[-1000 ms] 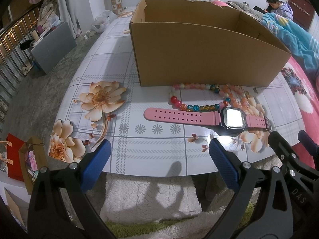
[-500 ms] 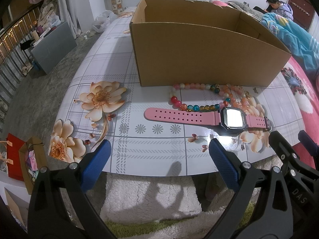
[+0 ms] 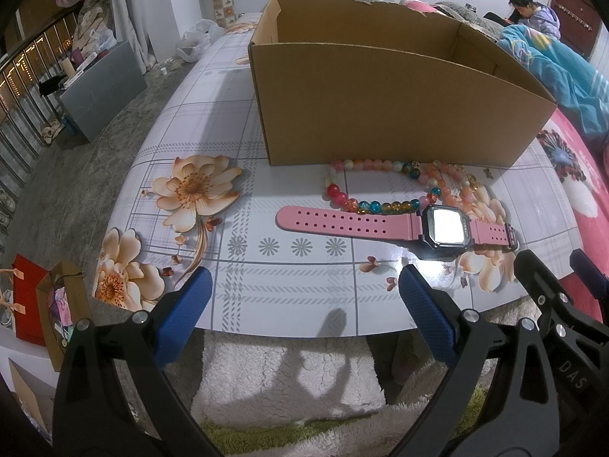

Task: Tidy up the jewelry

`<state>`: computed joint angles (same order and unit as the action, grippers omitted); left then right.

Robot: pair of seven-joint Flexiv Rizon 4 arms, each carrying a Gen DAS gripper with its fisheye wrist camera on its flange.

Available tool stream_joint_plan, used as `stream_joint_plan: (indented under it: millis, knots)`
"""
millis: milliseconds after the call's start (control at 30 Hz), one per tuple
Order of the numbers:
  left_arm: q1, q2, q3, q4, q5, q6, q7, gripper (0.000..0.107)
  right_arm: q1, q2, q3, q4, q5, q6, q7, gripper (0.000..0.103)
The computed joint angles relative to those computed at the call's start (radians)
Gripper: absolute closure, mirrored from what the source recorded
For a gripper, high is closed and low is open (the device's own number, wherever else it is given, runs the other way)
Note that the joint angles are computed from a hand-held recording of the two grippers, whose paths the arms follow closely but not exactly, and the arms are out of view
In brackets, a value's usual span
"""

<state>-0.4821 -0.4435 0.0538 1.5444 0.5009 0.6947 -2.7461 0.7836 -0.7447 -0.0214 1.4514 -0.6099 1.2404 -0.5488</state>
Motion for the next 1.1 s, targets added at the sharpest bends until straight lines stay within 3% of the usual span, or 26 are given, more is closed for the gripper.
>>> stream_joint_plan:
  millis: [767,967,1100]
  knots:
    - [0.004,-0.004,-0.005,-0.017,0.008,-0.061,0.004,0.012,-0.006,-0.018,0.004,-0.025,0.002,0.02,-0.026,0.006]
    - [0.008,-0.021,-0.001,-0.031,-0.001,-0.086,0.015,0.012,-0.014,-0.038,0.001,-0.033,0.01,0.069,-0.076,0.006]
    - [0.014,-0.029,0.004,-0.033,-0.007,-0.096,0.019,0.012,-0.005,-0.048,-0.035,-0.02,-0.007,0.164,-0.106,0.006]
